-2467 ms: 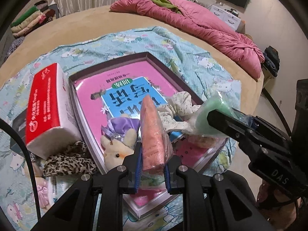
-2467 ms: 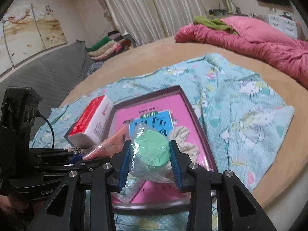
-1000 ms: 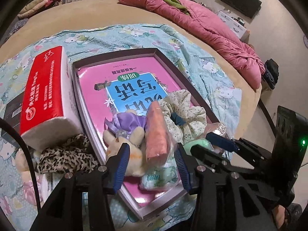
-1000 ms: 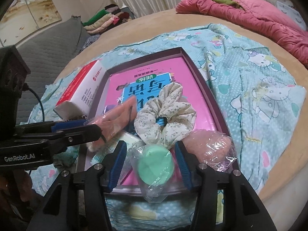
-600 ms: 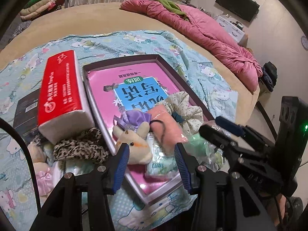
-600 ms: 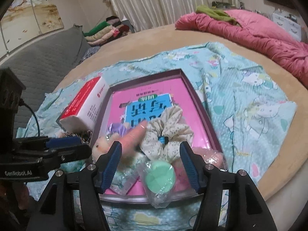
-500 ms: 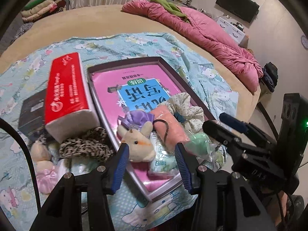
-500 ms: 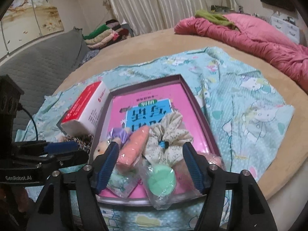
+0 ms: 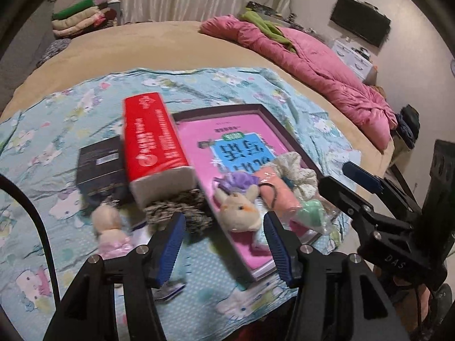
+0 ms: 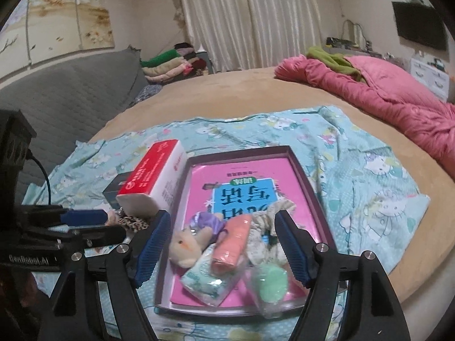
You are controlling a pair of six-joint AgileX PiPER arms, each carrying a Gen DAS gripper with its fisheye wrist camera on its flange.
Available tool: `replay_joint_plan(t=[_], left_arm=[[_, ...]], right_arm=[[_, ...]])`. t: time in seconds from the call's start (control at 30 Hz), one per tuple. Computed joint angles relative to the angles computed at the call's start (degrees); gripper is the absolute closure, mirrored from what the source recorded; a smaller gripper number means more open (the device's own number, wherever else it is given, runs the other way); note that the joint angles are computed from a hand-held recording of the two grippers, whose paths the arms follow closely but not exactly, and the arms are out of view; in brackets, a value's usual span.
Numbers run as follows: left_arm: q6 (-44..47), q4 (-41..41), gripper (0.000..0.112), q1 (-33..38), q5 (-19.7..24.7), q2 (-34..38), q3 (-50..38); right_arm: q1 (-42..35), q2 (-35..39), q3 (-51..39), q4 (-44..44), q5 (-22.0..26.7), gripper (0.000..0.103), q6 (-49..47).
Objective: Organize soft objects
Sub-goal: 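Move both tools back toward the pile beside the tissue box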
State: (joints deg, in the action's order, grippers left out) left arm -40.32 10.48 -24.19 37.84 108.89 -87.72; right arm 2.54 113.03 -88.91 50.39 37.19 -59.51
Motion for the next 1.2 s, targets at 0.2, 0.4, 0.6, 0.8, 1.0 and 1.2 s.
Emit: replay_joint_plan(t=[0.2,0.4,0.6,0.8,1.0,1.2], left_arm=[[-2.77,2.29,0.055,2.61,-0.33,-5.46,5.74],[-5.0,4.2,0.055,5.38,-0.79,-11.03,11.78],[-5.3,3.32,0.055,7.27,-1.41,-14.42,16.52],[-4.29,2.19,0.055,7.52,-1.93,-14.69,19.1],[-1.44,-1.72,0.055,8.6,-4.62,-13.74,23.41],[5.31,-8.96,0.055,8.24,-8.02,-11.61,25.15]], right_arm=[[1.98,-2.01,1.74,1.09,0.01,0.026,-1.0],[4.93,-3.49,3.12,0.05,-0.67,0.026,-1.89],[7.8,-3.86,3.52,-1.73,-0.93,0.026,-1.07],[10.49,-3.26,3.04,-5.81,-1.73,0.026,1.59],[13.1,-1.1,1.84,-10.39,-2.41,0.026,4.5],[16.45,2.96,-1.14,-18.15,-3.64,0.026,9.34]])
